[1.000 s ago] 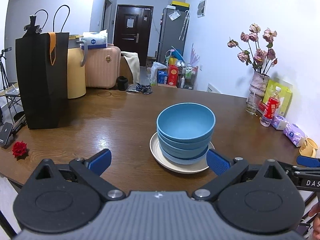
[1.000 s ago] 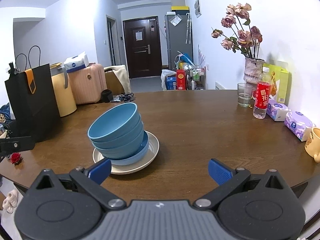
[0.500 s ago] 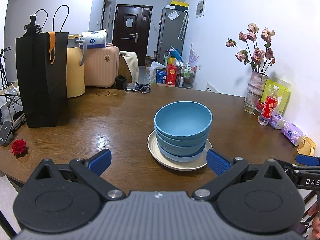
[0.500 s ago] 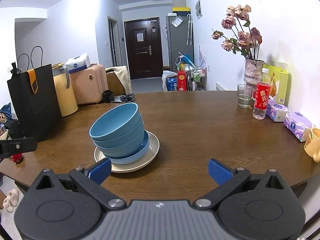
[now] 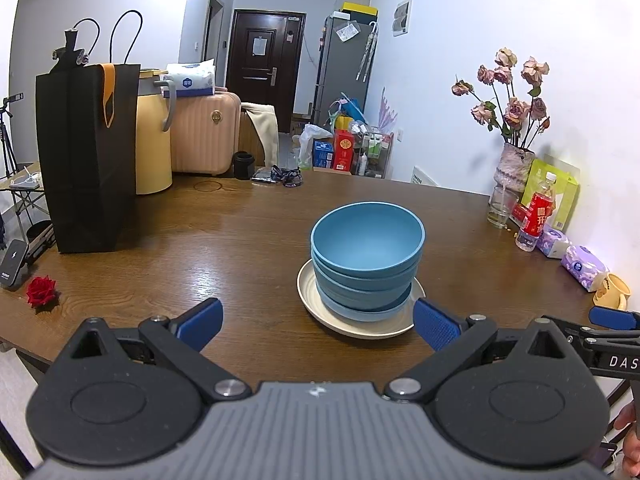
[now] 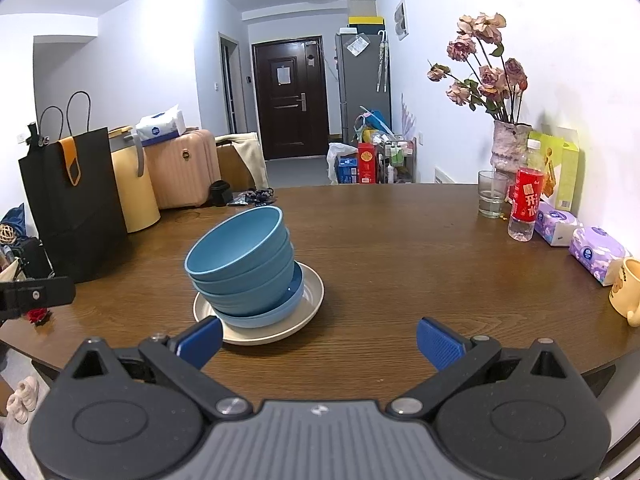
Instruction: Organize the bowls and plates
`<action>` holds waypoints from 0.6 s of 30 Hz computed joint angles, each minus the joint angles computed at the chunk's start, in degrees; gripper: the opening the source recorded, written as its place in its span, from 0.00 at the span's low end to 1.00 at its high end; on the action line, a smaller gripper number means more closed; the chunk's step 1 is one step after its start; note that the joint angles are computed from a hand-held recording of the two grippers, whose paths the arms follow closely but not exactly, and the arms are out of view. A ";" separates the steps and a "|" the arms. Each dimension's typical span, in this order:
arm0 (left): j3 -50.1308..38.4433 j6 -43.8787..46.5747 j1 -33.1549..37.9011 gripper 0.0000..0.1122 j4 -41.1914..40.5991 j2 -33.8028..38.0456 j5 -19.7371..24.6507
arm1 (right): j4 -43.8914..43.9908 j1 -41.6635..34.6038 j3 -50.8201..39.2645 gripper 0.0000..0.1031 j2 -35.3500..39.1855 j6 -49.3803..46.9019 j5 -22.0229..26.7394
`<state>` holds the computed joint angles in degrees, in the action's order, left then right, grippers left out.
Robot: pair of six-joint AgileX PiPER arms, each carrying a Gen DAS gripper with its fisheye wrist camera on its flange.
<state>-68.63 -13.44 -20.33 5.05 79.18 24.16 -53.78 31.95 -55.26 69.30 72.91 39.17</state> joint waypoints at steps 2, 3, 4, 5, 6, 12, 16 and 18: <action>0.69 -0.51 -0.16 0.92 0.41 -0.74 -0.14 | -0.18 0.43 -0.08 1.00 -0.03 0.14 0.34; 0.96 -0.75 -0.24 0.92 0.63 -1.08 -0.08 | -0.38 0.72 -0.04 1.00 -0.06 0.39 0.53; 0.97 -0.40 -0.20 0.92 0.21 -1.10 -0.08 | -0.44 0.88 -0.07 1.00 -0.10 0.44 0.67; 1.10 -0.41 -0.24 0.92 0.22 -1.32 0.00 | -0.52 1.06 -0.11 1.00 -0.12 0.49 0.86; 1.13 -0.68 -0.26 0.92 0.53 -1.34 0.02 | -0.57 1.12 -0.04 1.00 -0.19 0.48 0.89; 1.48 -0.97 -0.42 0.92 0.64 -2.06 0.44 | -0.56 1.15 0.12 1.00 -0.38 0.37 0.87; 1.66 -1.15 -0.54 0.92 1.04 -2.33 0.40 | -0.54 1.22 0.12 1.00 -0.39 0.36 0.90; 1.39 -0.73 -0.54 0.92 0.74 -2.26 0.47 | -0.62 1.23 0.12 1.00 -0.34 0.44 0.91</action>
